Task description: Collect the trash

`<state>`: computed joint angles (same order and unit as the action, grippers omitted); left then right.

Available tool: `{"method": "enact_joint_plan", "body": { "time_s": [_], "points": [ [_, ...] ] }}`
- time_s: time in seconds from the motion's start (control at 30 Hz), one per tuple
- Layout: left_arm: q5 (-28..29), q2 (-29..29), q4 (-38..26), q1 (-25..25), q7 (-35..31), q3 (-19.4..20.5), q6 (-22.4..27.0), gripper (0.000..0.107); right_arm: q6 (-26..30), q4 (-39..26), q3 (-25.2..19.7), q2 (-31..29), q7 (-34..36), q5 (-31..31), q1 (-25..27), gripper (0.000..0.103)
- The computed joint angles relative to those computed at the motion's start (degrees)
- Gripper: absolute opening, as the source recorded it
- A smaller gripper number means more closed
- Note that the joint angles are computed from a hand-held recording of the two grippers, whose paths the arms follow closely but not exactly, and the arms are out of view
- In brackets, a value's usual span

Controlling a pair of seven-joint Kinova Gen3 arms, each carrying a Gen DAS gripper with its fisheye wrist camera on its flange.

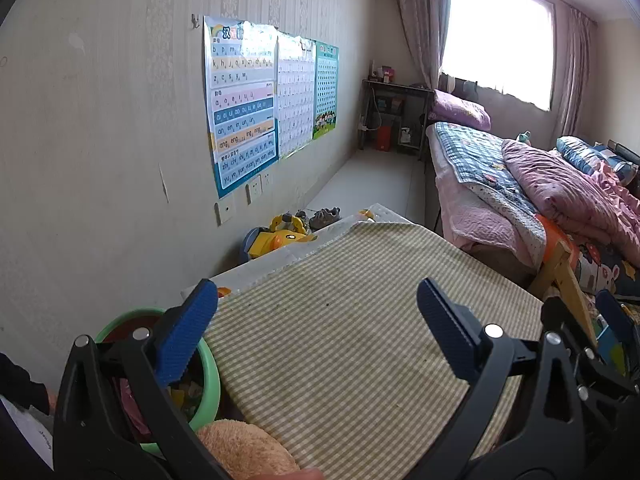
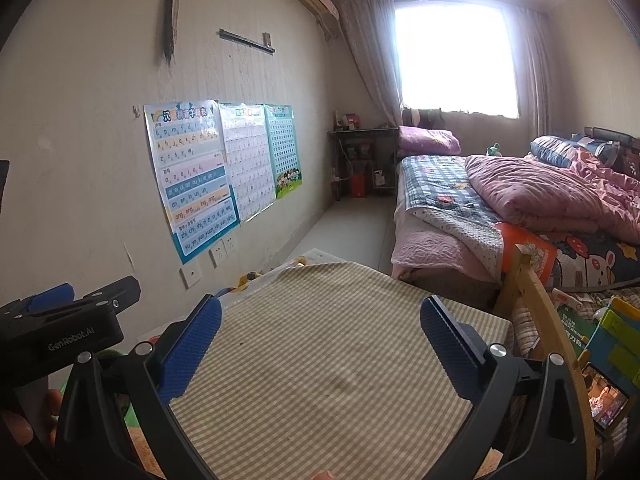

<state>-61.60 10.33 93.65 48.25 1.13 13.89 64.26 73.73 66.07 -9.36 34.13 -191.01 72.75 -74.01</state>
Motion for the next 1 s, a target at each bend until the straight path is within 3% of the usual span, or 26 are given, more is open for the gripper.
{"method": "enact_joint_plan", "body": {
  "time_s": [0.63, 0.87, 1.0],
  "points": [
    [0.79, 0.02, 0.80, -0.41, -0.45, -0.25, -1.34, 0.097, -1.78, -0.20, 2.05, 0.15, 1.08, -2.92, -0.36, 0.096],
    [0.95, 0.51, 2.03, -0.80, 0.22, -0.29, -1.73, 0.097, -9.11, 2.64, 4.38, 0.42, 0.42, -11.29, 3.56, 0.096],
    [2.67, 1.12, 3.59, -1.16, -0.95, -0.74, -1.36, 0.098, -8.33, -0.04, 6.90, 6.08, 5.01, -18.68, 7.92, 0.096]
  ]
}}
